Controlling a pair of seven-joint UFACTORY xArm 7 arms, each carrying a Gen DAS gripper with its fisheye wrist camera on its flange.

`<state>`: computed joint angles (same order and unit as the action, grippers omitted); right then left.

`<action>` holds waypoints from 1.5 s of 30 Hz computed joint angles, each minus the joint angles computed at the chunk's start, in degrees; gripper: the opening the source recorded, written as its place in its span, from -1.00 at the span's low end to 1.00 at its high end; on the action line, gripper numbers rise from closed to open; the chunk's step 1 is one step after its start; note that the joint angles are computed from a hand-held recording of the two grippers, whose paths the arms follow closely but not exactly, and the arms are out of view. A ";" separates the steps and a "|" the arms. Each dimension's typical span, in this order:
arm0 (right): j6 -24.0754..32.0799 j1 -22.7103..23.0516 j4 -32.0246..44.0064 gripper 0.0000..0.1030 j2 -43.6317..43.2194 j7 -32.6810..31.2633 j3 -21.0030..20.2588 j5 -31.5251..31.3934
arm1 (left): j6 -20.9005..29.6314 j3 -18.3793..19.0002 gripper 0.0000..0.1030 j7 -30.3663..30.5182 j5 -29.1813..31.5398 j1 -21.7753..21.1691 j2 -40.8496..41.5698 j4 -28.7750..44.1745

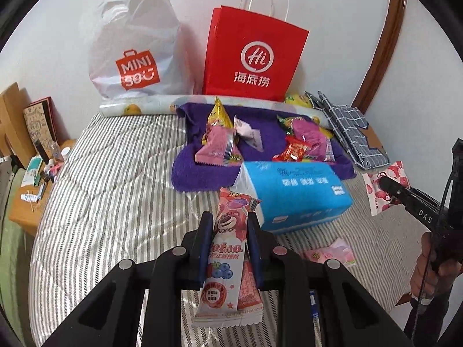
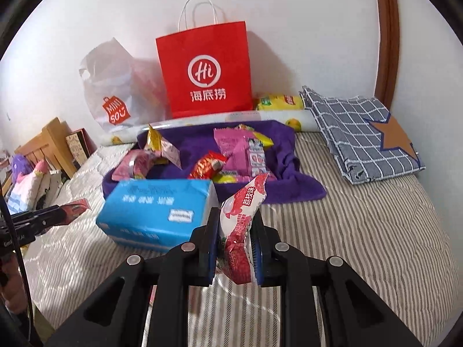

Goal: Organize snacks
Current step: 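Carry the pink stick snack and strawberry packet over the purple towel, then lower both snacks onto the towel and open both grippers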

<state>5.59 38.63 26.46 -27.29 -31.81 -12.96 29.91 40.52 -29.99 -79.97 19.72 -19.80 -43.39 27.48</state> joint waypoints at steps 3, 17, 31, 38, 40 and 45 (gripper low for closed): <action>0.10 -0.28 1.30 -0.61 0.76 1.02 0.89 -0.19 | -1.40 1.18 -0.57 0.91 0.22 0.13 -0.33 0.25; 2.45 -0.92 11.62 -0.61 9.16 -0.26 4.38 5.03 | -4.90 3.25 -0.57 6.61 0.75 5.71 1.65 4.70; 6.76 -7.08 28.04 -0.61 22.64 -9.21 10.68 16.08 | -11.84 6.08 -0.57 11.90 6.36 14.82 14.96 14.60; 9.88 -11.74 35.60 -0.61 29.65 -11.21 15.33 17.88 | -14.87 8.97 -0.57 11.65 10.87 16.19 23.96 19.64; 10.36 -13.04 37.13 -0.61 31.74 -11.30 16.77 17.49 | -16.02 10.16 -0.57 10.98 12.03 15.95 26.67 20.75; 11.58 -16.56 39.32 -0.61 36.44 -11.52 20.34 17.49 | -18.07 14.04 -0.57 11.70 12.52 13.61 33.15 22.61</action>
